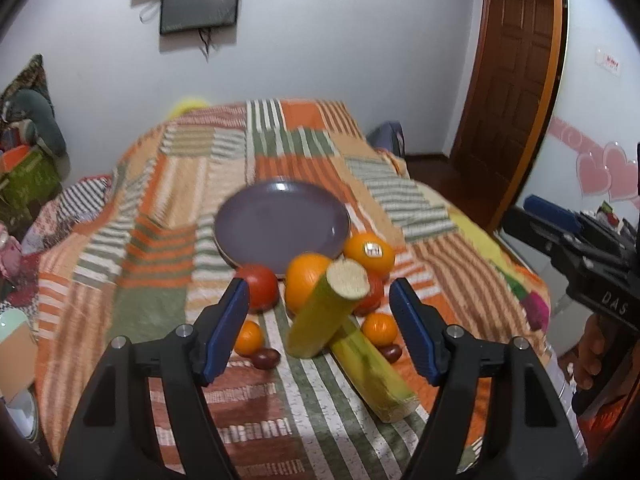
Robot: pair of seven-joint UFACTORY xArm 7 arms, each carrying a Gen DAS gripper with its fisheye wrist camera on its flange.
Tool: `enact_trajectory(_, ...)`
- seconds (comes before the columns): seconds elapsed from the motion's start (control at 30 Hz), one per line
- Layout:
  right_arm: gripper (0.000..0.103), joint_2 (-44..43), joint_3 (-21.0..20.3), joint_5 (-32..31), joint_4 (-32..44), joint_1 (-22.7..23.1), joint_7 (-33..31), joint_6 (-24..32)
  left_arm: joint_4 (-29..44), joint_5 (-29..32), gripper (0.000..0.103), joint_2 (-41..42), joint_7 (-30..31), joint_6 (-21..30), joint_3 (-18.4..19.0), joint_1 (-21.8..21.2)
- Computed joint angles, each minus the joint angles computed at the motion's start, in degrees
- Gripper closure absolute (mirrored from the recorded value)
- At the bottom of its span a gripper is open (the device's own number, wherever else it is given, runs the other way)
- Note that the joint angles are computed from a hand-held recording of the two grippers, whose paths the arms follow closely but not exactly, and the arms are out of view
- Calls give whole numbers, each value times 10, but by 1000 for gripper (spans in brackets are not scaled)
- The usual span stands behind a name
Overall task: Organize fruits
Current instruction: 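Grasp the yellow-green corn cob with the left tool while the right tool grasps the Dole-sticker orange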
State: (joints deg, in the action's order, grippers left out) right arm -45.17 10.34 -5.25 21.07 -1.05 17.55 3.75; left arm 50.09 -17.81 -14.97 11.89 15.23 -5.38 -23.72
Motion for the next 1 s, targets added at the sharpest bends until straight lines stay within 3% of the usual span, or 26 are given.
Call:
enact_trajectory(0.1, 50, 18, -17, 3, 0, 14, -11, 6, 12, 3, 31, 29, 1, 9, -4, 2)
enact_trajectory(0.23, 51, 48, -33, 8, 7, 28, -25, 7, 33, 25, 31, 75, -9, 12, -17, 15)
enact_trajectory(0.37, 51, 76, -55, 17, 14, 49, -47, 14, 48, 39, 38, 106, -22, 20, -29, 24)
enact_trajectory(0.43, 51, 96, -67, 24, 23, 59, -58, 15, 55, 48, 44, 120, -30, 22, -33, 29)
enact_trajectory(0.5, 51, 109, -73, 31, 29, 68, -67, 16, 60, 40, 56, 131, -25, 29, -35, 31)
enact_trajectory(0.53, 51, 115, -79, 36, 32, 75, -73, 17, 62, 37, 56, 136, -23, 29, -36, 32)
enact_trajectory(0.8, 51, 179, -115, 72, 72, 118, -129, 19, 58, -26, 61, 128, 29, 27, -34, 36)
enact_trajectory(0.93, 51, 215, -129, 96, 103, 139, -160, 27, 75, -138, 63, 121, 106, 57, -21, 37)
enact_trajectory(1.0, 51, 234, -137, 113, 120, 149, -177, 30, 78, -157, 63, 117, 118, 62, -20, 40)
